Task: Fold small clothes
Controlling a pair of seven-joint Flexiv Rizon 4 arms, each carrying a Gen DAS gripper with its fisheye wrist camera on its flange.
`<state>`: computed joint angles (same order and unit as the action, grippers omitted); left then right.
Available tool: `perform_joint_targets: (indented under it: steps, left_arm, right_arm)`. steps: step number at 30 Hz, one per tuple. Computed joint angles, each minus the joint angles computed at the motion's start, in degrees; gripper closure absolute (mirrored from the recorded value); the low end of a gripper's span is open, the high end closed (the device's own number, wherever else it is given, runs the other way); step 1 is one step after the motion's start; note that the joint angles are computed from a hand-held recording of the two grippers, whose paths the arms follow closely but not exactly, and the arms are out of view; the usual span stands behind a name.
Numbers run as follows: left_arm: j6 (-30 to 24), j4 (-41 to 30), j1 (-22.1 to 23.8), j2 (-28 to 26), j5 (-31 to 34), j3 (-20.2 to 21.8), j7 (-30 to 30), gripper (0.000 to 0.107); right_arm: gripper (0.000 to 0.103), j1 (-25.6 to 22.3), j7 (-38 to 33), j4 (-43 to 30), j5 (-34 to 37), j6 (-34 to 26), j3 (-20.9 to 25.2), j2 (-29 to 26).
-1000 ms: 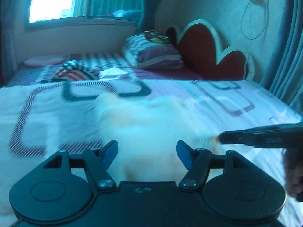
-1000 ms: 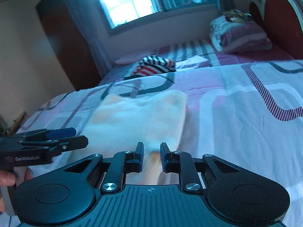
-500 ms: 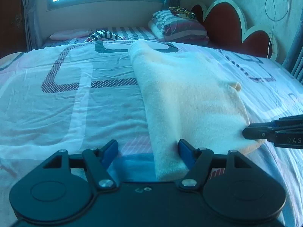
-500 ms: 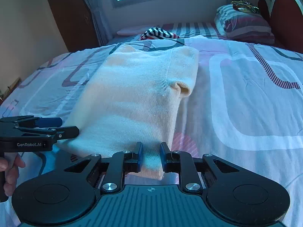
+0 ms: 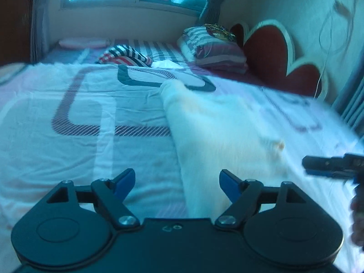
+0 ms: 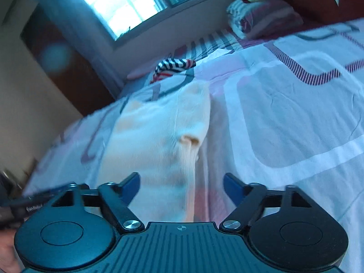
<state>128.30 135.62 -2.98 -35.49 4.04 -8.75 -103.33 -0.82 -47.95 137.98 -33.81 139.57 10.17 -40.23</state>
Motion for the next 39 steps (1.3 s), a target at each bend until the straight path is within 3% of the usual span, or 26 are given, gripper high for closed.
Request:
perform_joint_targets:
  steps: [4,5,6,8,10,11,13,17,21,26,28,33,36,39]
  left_arm:
    - [-5.53,-4.76,12.50,-3.33,9.34,-10.09,-3.33,0.037]
    - [-6.31,-5.56,14.94,-4.33,10.88,-12.25,-4.02,0.086]
    - [-7.53,-6.08,16.79,-4.94,11.62,-13.87,-4.63,0.099]
    - [-8.09,-7.02,18.22,-6.23,11.92,-15.20,-5.21,0.091]
    - [-9.10,-8.12,17.39,-6.68,10.56,-14.62,-5.19,0.051]
    - [-8.39,-8.75,16.98,-7.44,10.11,-14.32,-5.27,0.013]
    - [-8.70,-10.18,19.75,-9.79,12.22,-17.05,-5.34,0.015]
    - [-12.95,-13.10,28.55,-17.24,15.98,-26.80,-4.67,0.041]
    - [-14.30,-14.74,31.25,-21.24,15.67,-30.37,-1.50,0.041]
    - [-17.21,-14.60,35.15,-23.78,15.22,-34.73,3.25,0.043]
    - [-17.82,-13.76,37.95,-26.11,15.31,-37.47,5.25,0.044]
    - [-16.96,-14.13,38.61,-29.17,13.23,-39.33,7.53,0.045]
    - [-16.98,-14.21,36.30,-26.71,11.50,-37.83,7.61,0.045]
    - [-16.37,-13.37,35.96,-25.53,11.56,-37.09,7.85,0.045]
  right_arm:
    - [0.030,-5.77,9.06,-6.23,-9.23,-0.29,1.73,-4.49]
    - [0.030,-7.11,11.51,-7.77,-12.22,-0.47,1.86,-5.54]
    - [0.030,-8.04,13.87,-9.22,-14.75,-0.65,1.81,-6.43]
    - [0.030,-9.38,17.80,-11.78,-19.81,-0.69,1.23,-8.02]
    - [0.030,-9.99,21.56,-14.21,-24.52,-0.64,0.17,-9.56]
    - [0.030,-9.85,23.18,-15.28,-26.32,-0.99,-0.62,-9.95]
    - [0.030,-10.13,27.44,-18.09,-31.32,-0.94,-1.86,-11.73]
    - [0.030,-9.39,31.11,-21.82,-35.70,3.83,-3.76,-15.30]
    - [0.046,-7.00,34.34,-25.87,-38.42,6.32,-6.50,-17.74]
    - [0.045,-4.95,39.02,-29.70,-47.32,10.79,-12.09,-18.24]
    - [0.046,-4.60,40.52,-30.17,-47.84,12.98,-13.72,-18.74]
    - [0.047,-0.20,40.87,-31.83,-44.85,12.83,-15.72,-19.03]
    - [0.047,1.94,38.53,-30.34,-44.29,9.00,-16.74,-16.36]
    - [0.048,0.96,37.39,-28.42,-45.47,8.27,-16.37,-15.10]
